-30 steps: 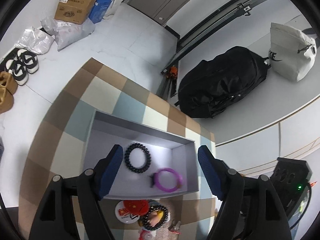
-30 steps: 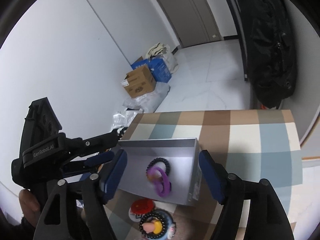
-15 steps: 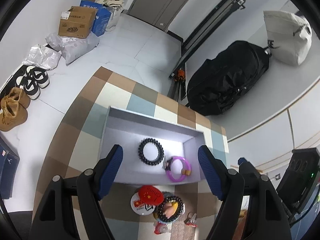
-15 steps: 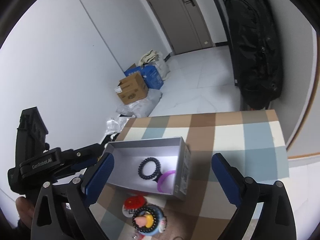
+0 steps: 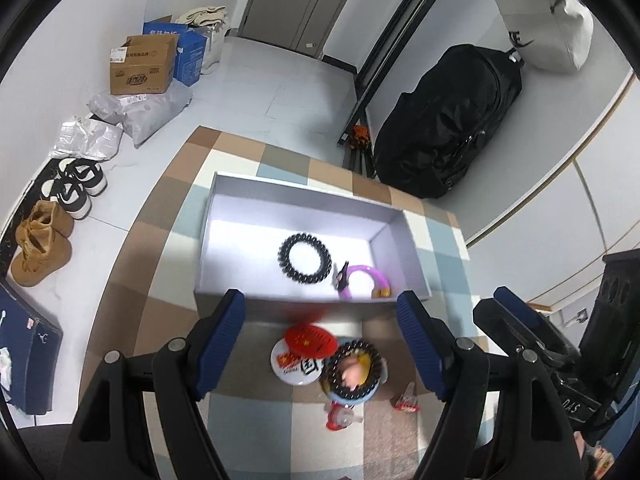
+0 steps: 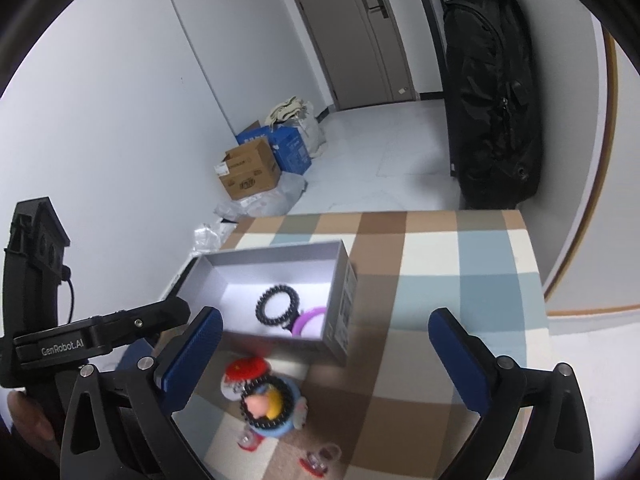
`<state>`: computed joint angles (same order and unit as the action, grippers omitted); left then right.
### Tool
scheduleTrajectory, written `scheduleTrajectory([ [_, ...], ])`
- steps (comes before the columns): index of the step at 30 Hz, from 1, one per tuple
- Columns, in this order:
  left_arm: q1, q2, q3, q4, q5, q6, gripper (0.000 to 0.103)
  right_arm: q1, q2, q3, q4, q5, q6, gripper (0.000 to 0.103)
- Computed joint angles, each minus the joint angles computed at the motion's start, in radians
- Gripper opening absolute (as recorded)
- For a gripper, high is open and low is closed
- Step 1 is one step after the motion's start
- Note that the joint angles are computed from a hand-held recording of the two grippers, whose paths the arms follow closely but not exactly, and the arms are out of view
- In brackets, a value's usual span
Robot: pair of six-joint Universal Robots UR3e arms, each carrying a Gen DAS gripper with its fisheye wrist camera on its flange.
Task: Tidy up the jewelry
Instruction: 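Lift both tools out of the box back toward the pile, then grasp the small red-and-white charm with the left tool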
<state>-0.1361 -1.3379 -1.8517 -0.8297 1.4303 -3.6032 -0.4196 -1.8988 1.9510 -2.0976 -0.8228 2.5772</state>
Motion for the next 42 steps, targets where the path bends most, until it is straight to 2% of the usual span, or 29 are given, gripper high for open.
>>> scheduleTrajectory([
  [6,-0.044,0.006,-0.016,-0.026,0.027,0.008,0.074,-0.018,-0.07,0.03,0.093,-0.044,-0.09,0.103],
  [12,-0.112,0.007,-0.026,-0.057,0.046,0.025,0.075,-0.033,-0.13,0.087,0.105,-0.128,-0.146,0.103],
  [15,-0.149,-0.013,-0.013,-0.07,0.075,0.03,0.081,-0.061,-0.149,0.103,0.128,-0.14,-0.176,0.103],
  [18,-0.155,-0.02,-0.014,-0.08,0.073,0.036,0.081,-0.087,-0.173,0.118,0.141,-0.157,-0.205,0.103],
  [21,-0.148,-0.011,-0.029,-0.085,0.061,0.039,0.081,-0.118,-0.189,0.115,0.178,-0.154,-0.218,0.103],
  [28,-0.186,-0.049,-0.017,-0.104,0.116,0.009,0.081,-0.159,-0.218,0.103,0.247,-0.125,-0.235,0.103],
  [33,-0.24,-0.098,0.01,-0.099,0.21,-0.016,0.081,-0.155,-0.224,0.11,0.239,-0.134,-0.235,0.103],
  [37,-0.216,-0.079,-0.02,-0.076,0.162,-0.02,0.081,-0.166,-0.221,0.107,0.246,-0.129,-0.232,0.103],
  [38,-0.208,-0.073,-0.027,-0.07,0.145,-0.021,0.081,-0.171,-0.222,0.105,0.252,-0.127,-0.233,0.103],
  [42,-0.205,-0.075,-0.031,-0.065,0.123,-0.012,0.066,-0.188,-0.227,0.102,0.272,-0.124,-0.242,0.103],
])
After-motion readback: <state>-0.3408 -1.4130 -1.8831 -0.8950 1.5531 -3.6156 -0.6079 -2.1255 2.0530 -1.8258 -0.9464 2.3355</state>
